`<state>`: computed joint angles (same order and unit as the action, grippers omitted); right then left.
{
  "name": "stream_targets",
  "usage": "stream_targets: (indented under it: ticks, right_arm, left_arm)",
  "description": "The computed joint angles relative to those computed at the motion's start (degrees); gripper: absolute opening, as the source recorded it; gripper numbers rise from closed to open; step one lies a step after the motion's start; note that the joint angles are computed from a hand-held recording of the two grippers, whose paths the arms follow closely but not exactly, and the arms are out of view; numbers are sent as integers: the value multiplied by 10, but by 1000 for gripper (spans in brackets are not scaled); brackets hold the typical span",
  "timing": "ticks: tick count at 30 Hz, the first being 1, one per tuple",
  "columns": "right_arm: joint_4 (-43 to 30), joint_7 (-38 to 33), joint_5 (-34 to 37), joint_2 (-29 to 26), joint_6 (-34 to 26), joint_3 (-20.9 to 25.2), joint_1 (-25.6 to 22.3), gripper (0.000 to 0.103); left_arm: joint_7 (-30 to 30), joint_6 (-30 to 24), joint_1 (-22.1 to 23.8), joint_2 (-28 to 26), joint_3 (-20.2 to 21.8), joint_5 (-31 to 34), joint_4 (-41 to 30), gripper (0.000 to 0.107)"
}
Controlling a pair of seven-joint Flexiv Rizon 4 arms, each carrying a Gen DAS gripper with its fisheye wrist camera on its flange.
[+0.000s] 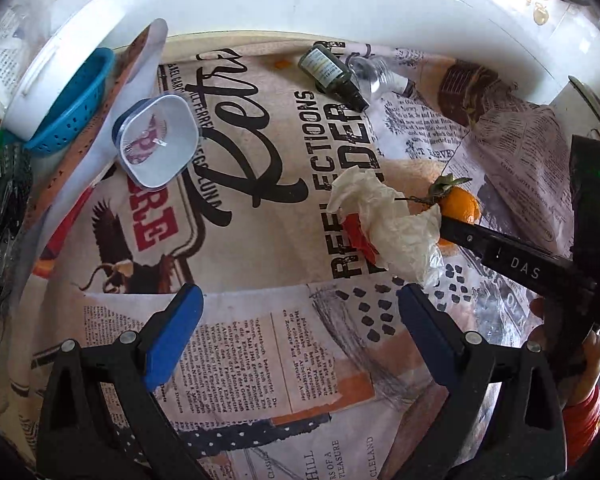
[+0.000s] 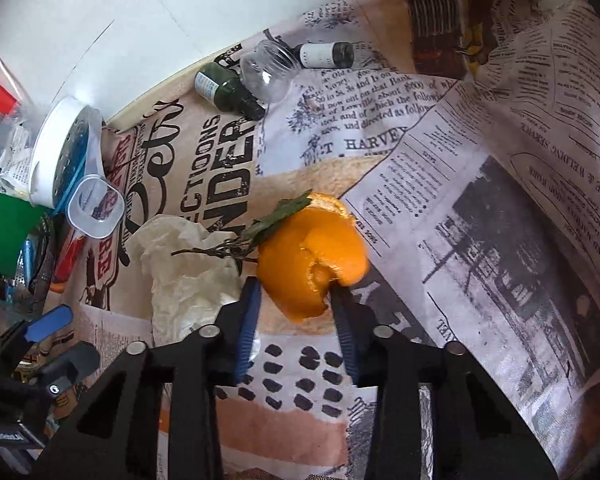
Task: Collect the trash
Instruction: 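Grasp the crumpled white tissue with left tool while right tool grasps the orange, then lift the tissue and orange off the counter and carry both down over the bin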
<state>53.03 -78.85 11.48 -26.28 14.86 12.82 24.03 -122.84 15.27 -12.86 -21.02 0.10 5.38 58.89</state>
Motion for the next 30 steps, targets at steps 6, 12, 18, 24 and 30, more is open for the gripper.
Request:
stream_targets:
  ticks: [6,12,18,24,30]
  right_arm:
    - [35,-7,-29,21,49,-7,8,14]
    - [77,19,-59,51,89,-18,-1,10]
    - [120,35,-88,86,112,-27,-21,7]
    - [159,46,-102,121,126,-30,-40,7]
    - [171,29,-74,151,126,-26,-59,6]
  left_arm:
    - [11,22,0,-34,-9,-19,-30,99]
    - [25,25,-13,-84,-6,-20,-91,90]
    - [11,18,-16,-124,2,-32,-129,54]
    - [-5,39,-32,-125,13,-13,-131,26]
    - [-17,31,-65,-108,26,36,-153,23]
